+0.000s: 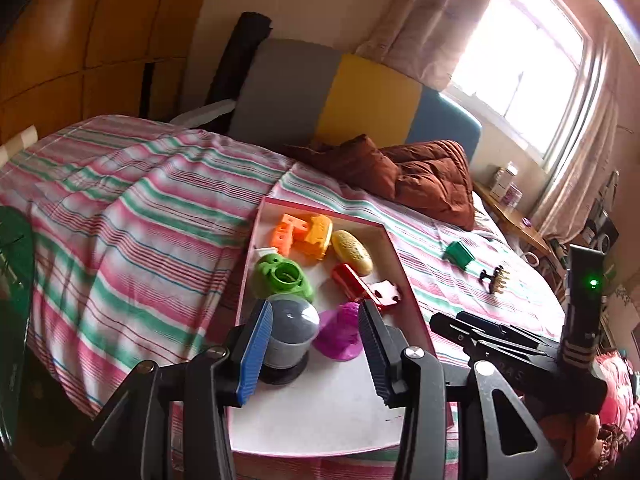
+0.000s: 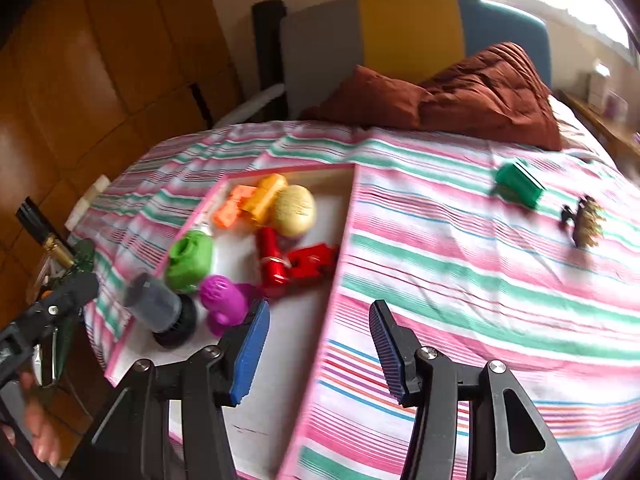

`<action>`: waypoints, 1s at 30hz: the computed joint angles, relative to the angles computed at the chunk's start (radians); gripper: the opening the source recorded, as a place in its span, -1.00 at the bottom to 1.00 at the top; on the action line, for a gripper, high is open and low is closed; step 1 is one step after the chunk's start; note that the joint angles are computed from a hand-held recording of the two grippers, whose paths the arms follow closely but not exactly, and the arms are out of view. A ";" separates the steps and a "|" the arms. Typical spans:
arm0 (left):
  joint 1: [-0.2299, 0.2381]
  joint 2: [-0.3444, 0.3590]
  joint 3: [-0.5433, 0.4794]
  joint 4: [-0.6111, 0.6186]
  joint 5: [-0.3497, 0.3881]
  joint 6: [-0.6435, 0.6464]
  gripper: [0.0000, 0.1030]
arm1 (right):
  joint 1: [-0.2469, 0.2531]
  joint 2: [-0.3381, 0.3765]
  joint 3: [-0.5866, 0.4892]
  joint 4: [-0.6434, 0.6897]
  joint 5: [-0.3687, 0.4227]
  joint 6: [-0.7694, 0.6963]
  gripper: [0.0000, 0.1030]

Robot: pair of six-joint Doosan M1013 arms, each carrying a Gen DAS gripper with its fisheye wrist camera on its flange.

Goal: Organize rigid objects
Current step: 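Carry the magenta suction cup into the tray and open the right tool, then move the right tool to the brown spiky brush and grasp it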

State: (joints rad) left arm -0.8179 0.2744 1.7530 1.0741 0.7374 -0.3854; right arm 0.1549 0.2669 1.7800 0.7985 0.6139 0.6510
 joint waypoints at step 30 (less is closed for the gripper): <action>-0.009 0.100 -0.173 -0.297 -0.129 0.498 -0.12 | -0.144 0.142 -0.199 -0.646 -0.159 0.757 0.11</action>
State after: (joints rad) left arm -0.8270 0.3741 1.5798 0.7773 0.6079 0.1127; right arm 0.0112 0.4086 1.5809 0.1524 0.4553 1.4083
